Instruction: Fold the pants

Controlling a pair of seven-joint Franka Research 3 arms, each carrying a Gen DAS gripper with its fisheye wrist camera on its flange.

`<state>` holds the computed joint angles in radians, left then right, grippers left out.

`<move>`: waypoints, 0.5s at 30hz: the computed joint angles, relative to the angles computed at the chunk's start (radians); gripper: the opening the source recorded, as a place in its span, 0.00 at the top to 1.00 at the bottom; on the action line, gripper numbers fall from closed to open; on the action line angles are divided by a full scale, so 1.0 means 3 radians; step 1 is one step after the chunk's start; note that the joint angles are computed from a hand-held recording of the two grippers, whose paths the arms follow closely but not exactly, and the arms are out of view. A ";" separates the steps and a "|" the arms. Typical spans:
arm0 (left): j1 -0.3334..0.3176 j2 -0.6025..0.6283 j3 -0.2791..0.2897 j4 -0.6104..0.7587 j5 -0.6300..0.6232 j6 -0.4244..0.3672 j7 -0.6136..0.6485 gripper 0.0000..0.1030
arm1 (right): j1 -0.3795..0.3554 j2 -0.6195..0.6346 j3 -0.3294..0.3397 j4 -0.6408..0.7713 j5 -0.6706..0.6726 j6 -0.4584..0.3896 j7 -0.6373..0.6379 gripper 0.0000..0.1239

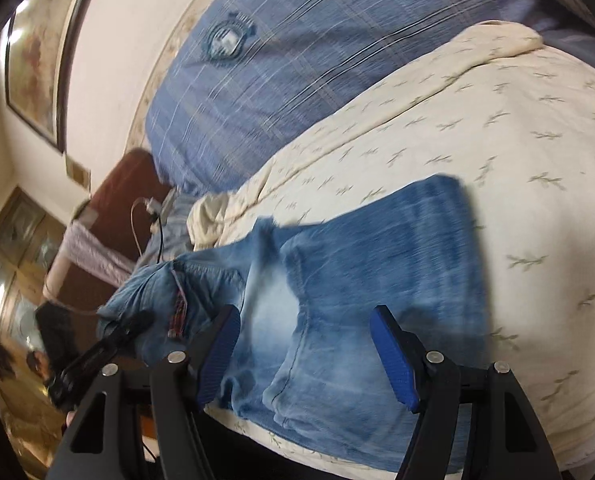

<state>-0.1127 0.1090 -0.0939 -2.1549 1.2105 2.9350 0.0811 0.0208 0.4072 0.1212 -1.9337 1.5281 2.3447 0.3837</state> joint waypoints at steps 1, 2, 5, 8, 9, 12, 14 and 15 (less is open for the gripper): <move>-0.0038 0.0041 -0.0046 0.0076 -0.0046 -0.0054 0.0125 0.71 | -0.0044 0.0000 -0.0009 -0.0003 0.0072 -0.0033 -0.0002 0.43; -0.0088 0.0103 -0.0092 0.0174 -0.0097 -0.0103 0.0265 0.71 | -0.0083 -0.0001 -0.0020 -0.0006 0.0139 -0.0059 -0.0003 0.43; -0.0276 0.0417 -0.0220 0.0552 -0.0424 -0.0225 0.0900 0.72 | -0.0191 0.0009 -0.0062 -0.0011 0.0296 -0.0158 0.0018 0.43; -0.0463 0.0875 -0.0389 0.1008 -0.0832 -0.0456 0.1657 0.72 | -0.0299 0.0027 -0.0106 -0.0016 0.0435 -0.0255 0.0052 0.43; -0.0515 0.1040 -0.0461 0.1167 -0.0996 -0.0581 0.1917 0.72 | -0.0340 0.0039 -0.0120 -0.0016 0.0462 -0.0316 0.0079 0.43; -0.0552 0.1226 -0.0593 0.1286 -0.1362 -0.0616 0.2409 0.60 | -0.0478 0.0108 -0.0148 0.0012 0.0529 -0.0561 0.0215 0.43; -0.0418 0.1123 -0.0738 0.1079 -0.1657 -0.0338 0.2719 0.56 | -0.0563 0.0181 -0.0150 0.0054 0.0571 -0.0721 0.0332 0.42; -0.0474 0.1045 -0.0672 0.1004 -0.1619 -0.0267 0.2716 0.51 | -0.0601 0.0223 -0.0148 0.0087 0.0570 -0.0798 0.0395 0.41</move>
<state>-0.2548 0.4225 -0.2954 -1.8538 0.7249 2.8550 0.8960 -0.1593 0.4741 0.0766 -1.9077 1.6992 2.1054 0.5023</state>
